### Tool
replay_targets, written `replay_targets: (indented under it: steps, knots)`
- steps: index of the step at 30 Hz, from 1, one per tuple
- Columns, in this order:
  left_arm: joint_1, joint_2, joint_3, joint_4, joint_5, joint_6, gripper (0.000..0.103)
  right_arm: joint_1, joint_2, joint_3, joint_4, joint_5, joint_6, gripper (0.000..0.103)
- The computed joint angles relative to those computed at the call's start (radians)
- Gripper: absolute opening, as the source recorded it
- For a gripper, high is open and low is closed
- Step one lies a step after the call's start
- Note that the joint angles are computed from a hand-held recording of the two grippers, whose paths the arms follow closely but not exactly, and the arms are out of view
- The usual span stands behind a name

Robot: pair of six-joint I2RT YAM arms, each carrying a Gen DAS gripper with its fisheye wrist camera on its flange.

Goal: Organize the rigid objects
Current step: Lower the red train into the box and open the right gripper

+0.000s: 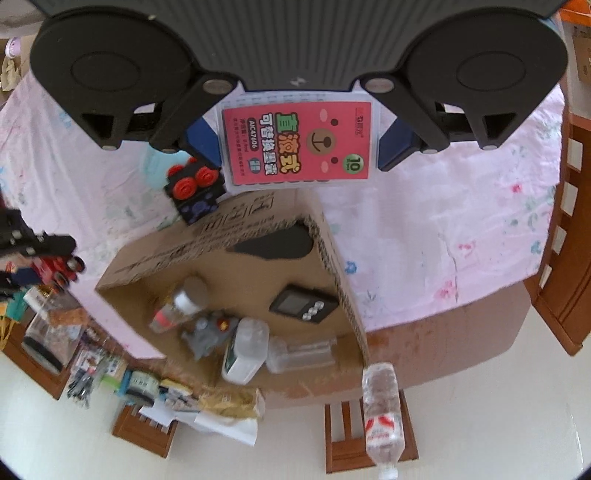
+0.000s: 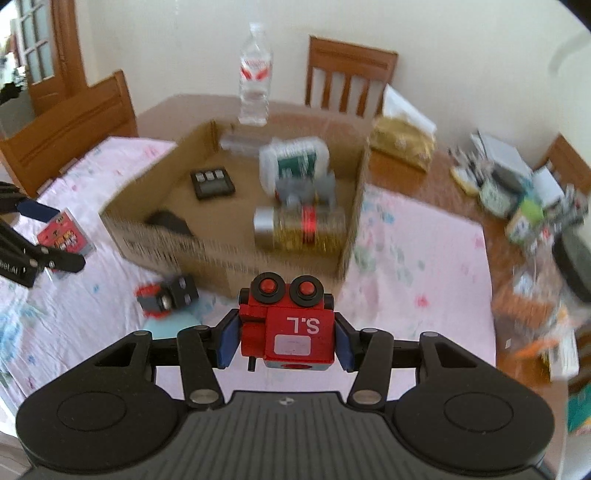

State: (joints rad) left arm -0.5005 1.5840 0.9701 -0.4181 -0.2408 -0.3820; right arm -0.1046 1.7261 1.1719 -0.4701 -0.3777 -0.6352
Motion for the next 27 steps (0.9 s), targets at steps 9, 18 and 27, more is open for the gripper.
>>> replay_targets:
  steps: [9, 18, 27]
  knots:
    - [-0.004, -0.073, 0.026, -0.045, -0.046, -0.019, 0.089, 0.099, 0.103, 0.186, -0.036, -0.069, -0.006, 0.056]
    - [-0.004, -0.099, 0.028, -0.071, -0.105, -0.056, 0.089, 0.212, 0.268, 0.334, -0.073, -0.025, -0.020, 0.062]
    - [0.018, -0.077, 0.059, -0.062, -0.106, -0.046, 0.089, 0.202, 0.162, 0.191, 0.006, -0.036, -0.009, 0.103]
